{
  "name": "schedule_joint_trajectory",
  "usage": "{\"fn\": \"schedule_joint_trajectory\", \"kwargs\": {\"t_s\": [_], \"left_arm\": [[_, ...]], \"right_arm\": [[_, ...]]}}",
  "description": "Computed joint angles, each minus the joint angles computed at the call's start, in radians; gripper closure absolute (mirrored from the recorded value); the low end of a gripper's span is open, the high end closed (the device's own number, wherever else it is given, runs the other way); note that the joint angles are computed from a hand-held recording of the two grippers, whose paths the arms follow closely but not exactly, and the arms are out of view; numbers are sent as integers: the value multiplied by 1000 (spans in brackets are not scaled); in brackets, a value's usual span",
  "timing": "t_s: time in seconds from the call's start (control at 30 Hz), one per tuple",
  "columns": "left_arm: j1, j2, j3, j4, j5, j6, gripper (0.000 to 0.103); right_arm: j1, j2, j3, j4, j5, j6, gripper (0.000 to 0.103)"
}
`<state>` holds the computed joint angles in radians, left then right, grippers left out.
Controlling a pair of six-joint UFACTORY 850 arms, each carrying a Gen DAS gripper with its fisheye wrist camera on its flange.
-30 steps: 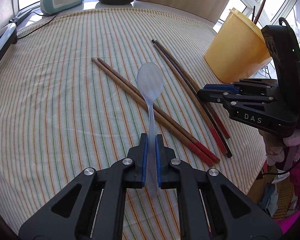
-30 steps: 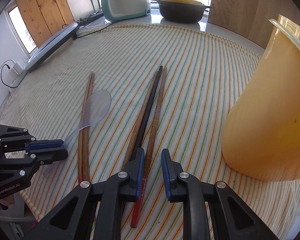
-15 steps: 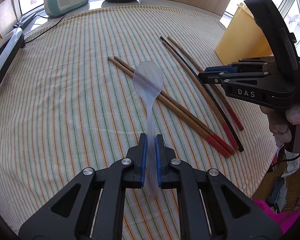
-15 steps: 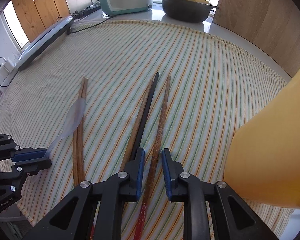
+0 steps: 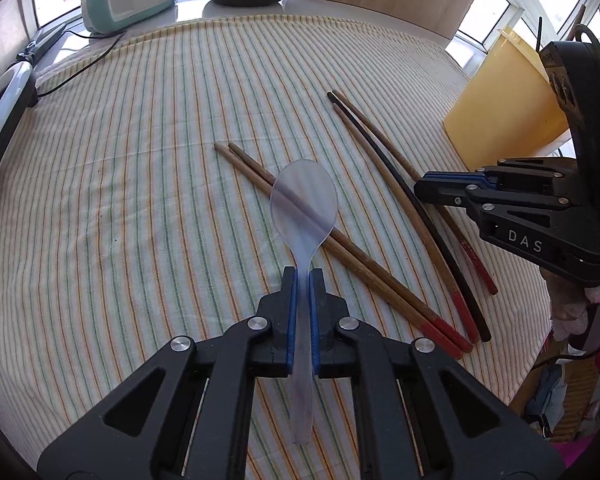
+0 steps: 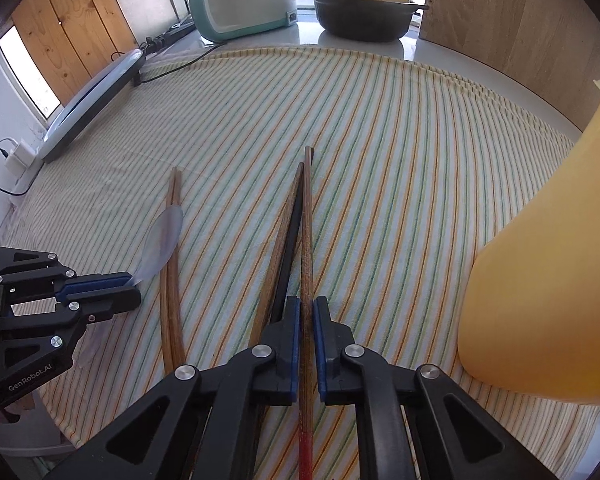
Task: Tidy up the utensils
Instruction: 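Grasp the clear spoon handle with the left gripper while the right grasps a wooden chopstick, then lift the clear spoon and wooden chopstick and carry both over the yellow bucket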
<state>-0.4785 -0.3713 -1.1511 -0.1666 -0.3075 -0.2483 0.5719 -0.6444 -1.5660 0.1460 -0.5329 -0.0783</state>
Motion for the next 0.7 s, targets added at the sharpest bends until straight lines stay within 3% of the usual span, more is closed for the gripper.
{"fn": "schedule_joint_trajectory", "kwargs": {"t_s": [0.23,0.33,0.7], "left_arm": [[16,81,82,-107,84,44,100],[13,94,91,-23,96,-34,100],[10,1,-7,79,-47,-65,96]], "right_arm": [[-5,57,66,96,62,-75,99],[-2,74,80,106,79,-92,99],[4,109,114,142,99,-141,99]]}}
